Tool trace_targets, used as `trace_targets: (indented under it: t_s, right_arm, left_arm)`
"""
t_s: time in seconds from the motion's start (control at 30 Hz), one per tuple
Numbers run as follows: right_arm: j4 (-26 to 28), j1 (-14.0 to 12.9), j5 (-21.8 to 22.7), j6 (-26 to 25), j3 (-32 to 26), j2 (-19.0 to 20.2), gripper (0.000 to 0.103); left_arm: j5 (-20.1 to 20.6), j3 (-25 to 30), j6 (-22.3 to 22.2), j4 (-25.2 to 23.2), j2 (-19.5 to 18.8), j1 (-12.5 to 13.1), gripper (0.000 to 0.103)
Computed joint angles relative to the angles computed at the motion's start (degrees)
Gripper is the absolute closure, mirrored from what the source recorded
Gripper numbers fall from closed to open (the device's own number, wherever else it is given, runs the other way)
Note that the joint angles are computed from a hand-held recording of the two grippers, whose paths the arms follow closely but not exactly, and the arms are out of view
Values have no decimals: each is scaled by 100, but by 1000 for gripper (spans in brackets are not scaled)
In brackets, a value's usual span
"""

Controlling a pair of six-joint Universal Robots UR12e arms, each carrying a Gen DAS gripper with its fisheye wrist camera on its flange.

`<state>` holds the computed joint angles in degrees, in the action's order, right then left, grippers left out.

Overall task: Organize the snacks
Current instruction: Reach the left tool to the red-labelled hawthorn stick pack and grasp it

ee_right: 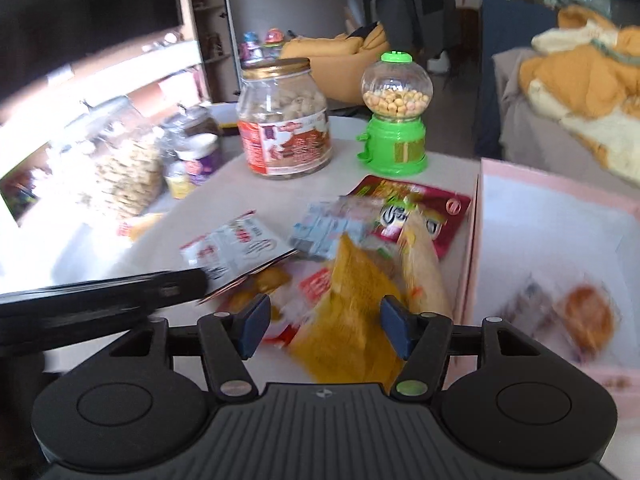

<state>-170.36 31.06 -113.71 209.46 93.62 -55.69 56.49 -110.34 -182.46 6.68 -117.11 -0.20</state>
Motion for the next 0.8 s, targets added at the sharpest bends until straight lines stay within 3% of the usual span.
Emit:
trace_targets:
  t_s: [0.07,0.2,0.27,0.37,0.43,0.53,0.57,0.63,0.8]
  right_arm:
    - [-206,-25,372,-48,135,-68,42]
    - [-838,-173,1620,-99,683,-353,42]
    - [-923,-154,1566,-38,856,-446,43]
    - [-1025,-199,1554,153,1179,-613,43]
    - [-997,-213,1255,243,1353,-703,42]
    - [-720,-212,429,414,1409,-730,43]
    - [-688,-256,331,439,1410,-723,44]
    - [-775,-400,525,551,1421,-699,44]
    - [-744,-464,369,673,1120,-457,43]
  left_arm:
    - [-150,-16,70,-17,23,38,59]
    - [-839,37,439,-615,41,14,59]
    - [-876,-15,698,-760,80,-79,59]
    - [-533,-96,1060,-750,147,-245,59]
    - [-240,-119,1016,-578,145,-320,59]
    - [-246,-87,901,-619,118,-322,59]
    - [-234,-88,919,-629,118,-323,59]
    - [-216,-108,914,-563,121,-314,59]
    - [-228,-113,680,-144,97,-261,59]
